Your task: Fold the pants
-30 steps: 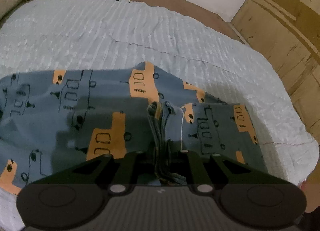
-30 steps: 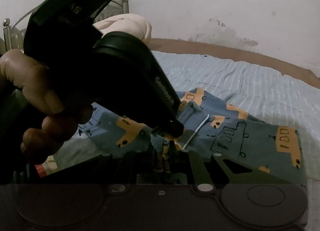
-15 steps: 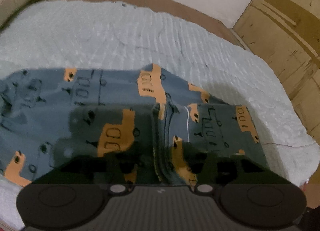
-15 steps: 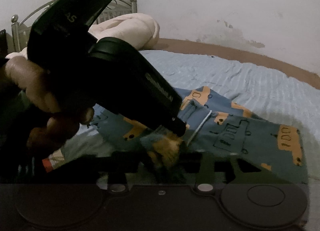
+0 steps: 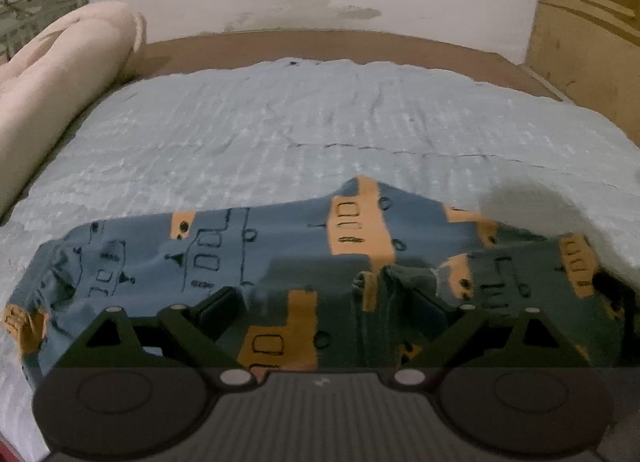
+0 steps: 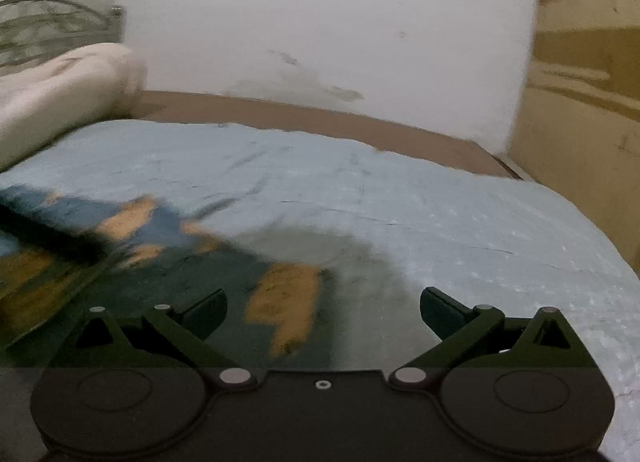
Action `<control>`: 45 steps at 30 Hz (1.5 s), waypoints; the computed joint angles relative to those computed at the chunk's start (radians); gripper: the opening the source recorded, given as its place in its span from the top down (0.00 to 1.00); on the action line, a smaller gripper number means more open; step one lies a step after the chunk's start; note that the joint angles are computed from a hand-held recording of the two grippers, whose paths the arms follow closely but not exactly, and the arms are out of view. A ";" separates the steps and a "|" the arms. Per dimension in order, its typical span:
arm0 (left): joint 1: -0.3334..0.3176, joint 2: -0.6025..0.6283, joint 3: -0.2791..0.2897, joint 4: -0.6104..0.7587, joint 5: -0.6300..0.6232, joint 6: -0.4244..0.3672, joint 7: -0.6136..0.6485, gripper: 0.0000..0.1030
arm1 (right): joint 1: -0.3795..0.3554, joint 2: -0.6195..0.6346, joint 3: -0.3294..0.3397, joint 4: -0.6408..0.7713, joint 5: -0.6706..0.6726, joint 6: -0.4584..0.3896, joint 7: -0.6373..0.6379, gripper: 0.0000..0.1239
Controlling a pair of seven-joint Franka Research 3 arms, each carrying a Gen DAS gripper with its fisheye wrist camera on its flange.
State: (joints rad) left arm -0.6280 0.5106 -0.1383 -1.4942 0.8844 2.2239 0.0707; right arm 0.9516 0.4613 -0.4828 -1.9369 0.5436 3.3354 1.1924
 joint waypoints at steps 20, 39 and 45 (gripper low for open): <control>-0.053 -0.114 -0.044 -0.209 0.164 -0.037 -0.169 0.01 | 0.210 -0.083 -0.128 -0.308 0.006 0.244 -0.012 0.17; 0.113 -0.418 -0.130 -0.547 0.102 -0.197 -0.457 0.01 | -0.237 -0.023 0.412 -0.012 -0.228 0.086 0.096 0.17; 0.183 -0.466 -0.138 -0.651 0.214 -0.049 -0.585 0.01 | -0.137 0.019 0.327 0.033 -0.120 0.044 0.009 0.17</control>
State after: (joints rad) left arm -0.4454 0.0446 -0.2766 -2.1453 1.0980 2.1752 -0.5146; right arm 0.8142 0.4804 -0.1561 -1.9043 0.4234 3.3796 1.2012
